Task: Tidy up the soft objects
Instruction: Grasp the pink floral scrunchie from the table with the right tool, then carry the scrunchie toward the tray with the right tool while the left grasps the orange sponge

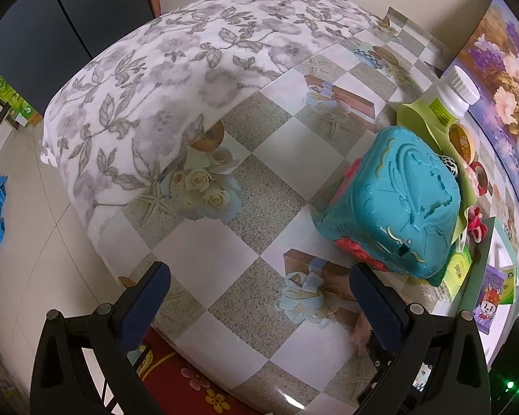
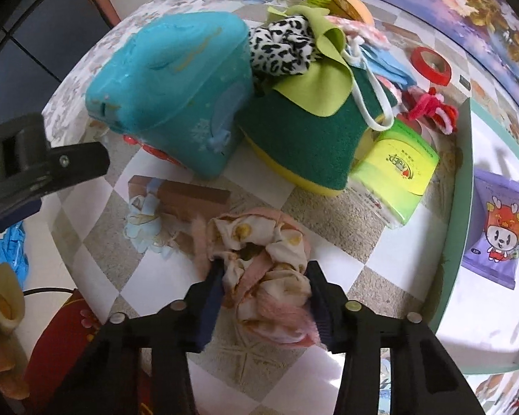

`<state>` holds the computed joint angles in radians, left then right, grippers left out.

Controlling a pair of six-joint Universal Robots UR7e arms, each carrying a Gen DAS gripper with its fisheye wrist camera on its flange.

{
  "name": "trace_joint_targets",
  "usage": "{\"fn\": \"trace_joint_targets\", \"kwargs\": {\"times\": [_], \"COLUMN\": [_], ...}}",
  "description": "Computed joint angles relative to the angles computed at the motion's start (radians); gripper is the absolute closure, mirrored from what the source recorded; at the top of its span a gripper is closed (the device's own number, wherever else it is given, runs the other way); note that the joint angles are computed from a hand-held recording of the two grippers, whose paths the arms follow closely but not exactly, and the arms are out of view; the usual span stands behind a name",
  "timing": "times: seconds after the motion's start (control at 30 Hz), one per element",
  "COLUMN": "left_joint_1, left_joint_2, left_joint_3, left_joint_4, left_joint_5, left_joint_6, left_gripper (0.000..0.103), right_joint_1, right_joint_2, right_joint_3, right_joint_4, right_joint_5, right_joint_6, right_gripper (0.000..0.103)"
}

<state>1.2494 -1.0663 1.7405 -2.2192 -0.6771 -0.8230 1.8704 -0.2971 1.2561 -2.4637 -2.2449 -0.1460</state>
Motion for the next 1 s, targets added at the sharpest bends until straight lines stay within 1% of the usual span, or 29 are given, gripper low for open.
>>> {"fn": "trace_joint_targets", "kwargs": {"times": [0.07, 0.1, 0.17, 0.2, 0.3, 0.37, 0.43, 0.5, 0.6, 0.73, 0.8, 0.87, 0.9, 1.0], "left_joint_1": [-0.005, -0.007, -0.011, -0.014, -0.028, -0.039, -0.048, -0.059, -0.071, -0.081, -0.081, -0.084, -0.083, -0.083], "left_joint_2": [-0.002, -0.003, -0.006, -0.009, -0.011, -0.007, 0.004, 0.022, 0.058, 0.119, 0.152, 0.186, 0.203, 0.242], "left_joint_3": [0.005, 0.006, 0.01, 0.014, 0.012, 0.004, -0.017, -0.048, -0.103, -0.192, -0.239, -0.286, -0.308, -0.355], "left_joint_4": [-0.011, -0.015, -0.028, -0.043, -0.064, -0.075, -0.076, -0.069, -0.061, -0.041, -0.031, -0.02, -0.016, -0.032], "left_joint_5": [0.005, 0.008, 0.004, 0.001, 0.013, 0.021, 0.02, 0.023, 0.023, 0.016, 0.005, -0.006, -0.012, -0.035], "left_joint_6": [0.007, 0.01, 0.018, 0.024, 0.035, 0.045, 0.064, 0.085, 0.122, 0.153, 0.167, 0.178, 0.185, 0.208], "left_gripper": [0.0, 0.0, 0.0, 0.0, 0.0, 0.0, 0.0, 0.0, 0.0, 0.0, 0.0, 0.0, 0.0, 0.0], "right_joint_1": [-0.006, -0.008, -0.012, -0.013, -0.02, -0.024, -0.018, -0.005, -0.02, -0.035, -0.04, -0.046, -0.048, -0.06], "right_joint_2": [-0.009, -0.014, -0.028, -0.035, -0.054, -0.07, -0.087, -0.093, -0.116, -0.152, -0.161, -0.169, -0.148, -0.166], "right_joint_3": [0.0, -0.001, -0.004, -0.003, -0.009, -0.014, -0.01, -0.023, -0.019, -0.015, -0.025, -0.041, -0.05, -0.058], "right_joint_4": [0.006, 0.011, 0.021, 0.021, 0.013, 0.01, 0.001, -0.016, -0.052, -0.084, -0.089, -0.1, -0.12, -0.123], "right_joint_5": [-0.005, -0.005, 0.003, 0.006, 0.02, 0.045, 0.037, 0.002, 0.002, -0.004, -0.009, -0.019, -0.024, -0.044], "right_joint_6": [0.007, 0.012, 0.022, 0.024, 0.018, 0.025, 0.028, 0.011, -0.01, 0.011, 0.007, 0.008, 0.009, 0.019], "right_gripper": [0.06, 0.063, 0.065, 0.067, 0.068, 0.068, 0.068, 0.068, 0.068, 0.069, 0.068, 0.068, 0.068, 0.069]}}
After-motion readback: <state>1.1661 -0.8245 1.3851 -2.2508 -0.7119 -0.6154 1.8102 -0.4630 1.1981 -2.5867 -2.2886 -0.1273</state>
